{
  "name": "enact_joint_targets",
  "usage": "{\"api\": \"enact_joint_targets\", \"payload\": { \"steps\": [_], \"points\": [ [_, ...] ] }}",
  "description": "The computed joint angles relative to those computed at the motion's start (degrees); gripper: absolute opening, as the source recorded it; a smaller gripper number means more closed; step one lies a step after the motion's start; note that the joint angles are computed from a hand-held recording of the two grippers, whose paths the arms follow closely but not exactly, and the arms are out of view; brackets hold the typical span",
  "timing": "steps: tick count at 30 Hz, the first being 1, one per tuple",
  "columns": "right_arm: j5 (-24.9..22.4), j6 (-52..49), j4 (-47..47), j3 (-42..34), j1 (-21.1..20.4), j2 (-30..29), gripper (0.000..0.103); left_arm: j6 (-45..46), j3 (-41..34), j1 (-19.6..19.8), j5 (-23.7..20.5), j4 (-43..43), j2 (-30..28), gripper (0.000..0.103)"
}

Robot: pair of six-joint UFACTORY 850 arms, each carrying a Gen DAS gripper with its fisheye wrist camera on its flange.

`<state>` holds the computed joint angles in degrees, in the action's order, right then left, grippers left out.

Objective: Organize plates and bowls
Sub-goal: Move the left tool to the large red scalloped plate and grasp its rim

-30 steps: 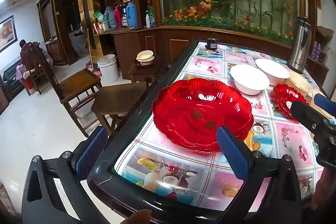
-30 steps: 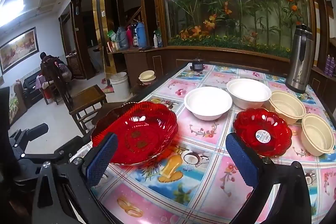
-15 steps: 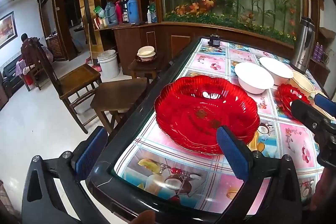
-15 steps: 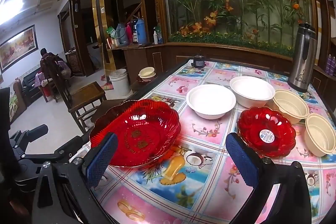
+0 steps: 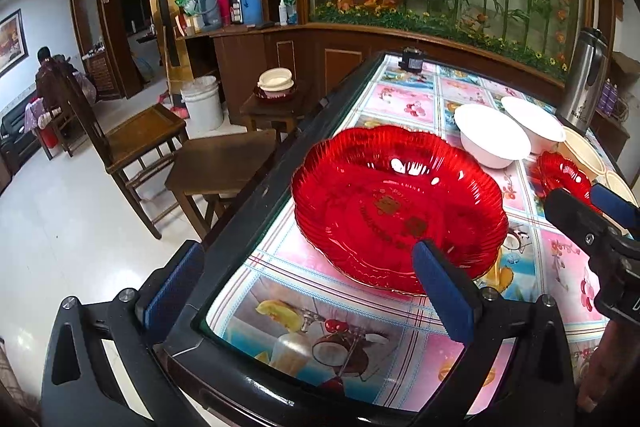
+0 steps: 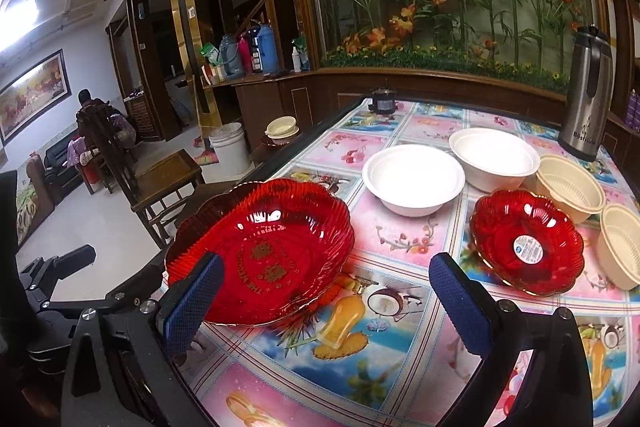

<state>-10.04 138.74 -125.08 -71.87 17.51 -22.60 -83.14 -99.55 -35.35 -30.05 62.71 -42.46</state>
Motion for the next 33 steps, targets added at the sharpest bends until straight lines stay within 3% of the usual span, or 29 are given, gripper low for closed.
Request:
{"api": "enact_joint_targets", "payload": {
  "steps": [8,14,28,33],
  "points": [
    [1.4,-6.8,7.6,-2.9,-0.6,-3.0,0.102,7.0,-4.6,1.2,-1.6,-9.2,-3.7,0.103],
    [2.4,-18.5,20.3,-6.3,-1.3,-6.4,0.101,11.6,-9.1,1.8,-4.2,-14.8,-6.8,0.103],
    [5.7,-26.7,30.1,-9.8,-3.1,-9.9,0.098,18.2,-15.6,2.5,-7.5,-21.2,-10.7,0.103],
    [6.1,-26.2,29.4,-9.9,-3.3,-10.0,0.098,19.7,-17.4,2.6,-8.1,-22.5,-11.7,0.103]
  ]
}}
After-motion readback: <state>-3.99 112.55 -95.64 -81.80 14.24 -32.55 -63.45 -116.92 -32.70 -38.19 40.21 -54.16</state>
